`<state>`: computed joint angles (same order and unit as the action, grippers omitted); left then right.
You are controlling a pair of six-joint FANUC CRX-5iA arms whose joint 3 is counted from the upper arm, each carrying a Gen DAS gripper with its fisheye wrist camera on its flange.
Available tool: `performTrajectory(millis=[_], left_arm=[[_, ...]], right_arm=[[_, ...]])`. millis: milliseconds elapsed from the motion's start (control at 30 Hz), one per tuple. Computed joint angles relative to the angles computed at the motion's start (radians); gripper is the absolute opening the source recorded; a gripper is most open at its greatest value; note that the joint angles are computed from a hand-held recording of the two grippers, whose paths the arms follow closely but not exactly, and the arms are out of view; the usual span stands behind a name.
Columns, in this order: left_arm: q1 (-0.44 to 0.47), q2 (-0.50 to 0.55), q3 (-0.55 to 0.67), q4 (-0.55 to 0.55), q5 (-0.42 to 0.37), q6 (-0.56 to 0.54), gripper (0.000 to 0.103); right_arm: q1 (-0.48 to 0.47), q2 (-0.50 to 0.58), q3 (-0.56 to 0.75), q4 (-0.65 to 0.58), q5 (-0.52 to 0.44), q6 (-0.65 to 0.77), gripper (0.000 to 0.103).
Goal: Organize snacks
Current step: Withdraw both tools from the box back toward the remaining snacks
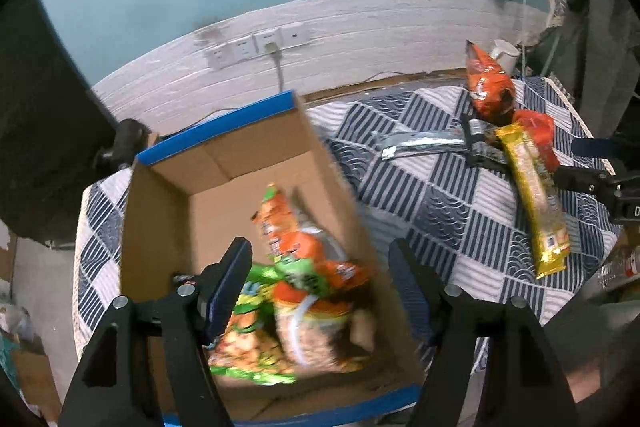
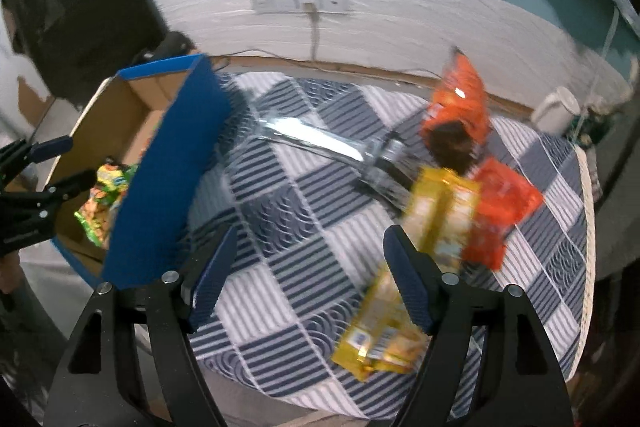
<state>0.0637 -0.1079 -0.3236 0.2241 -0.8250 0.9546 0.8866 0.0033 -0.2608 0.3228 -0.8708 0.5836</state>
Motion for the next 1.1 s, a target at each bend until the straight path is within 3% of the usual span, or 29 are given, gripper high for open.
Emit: performTrajectory(millis=[600, 1100], left_arm=[[-0.223, 0.114, 0.118, -0.139, 0.003, 0.177, 0.075], [-0.273, 0.260, 0.230, -0.145, 0.010, 0.253, 0.075]], right_arm=[[-0.126, -0.140, -0.179, -0.017, 0.001, -0.092, 0.076], [-0.317, -0.008, -0.091, -0.170, -0.006, 0.037, 0.076]])
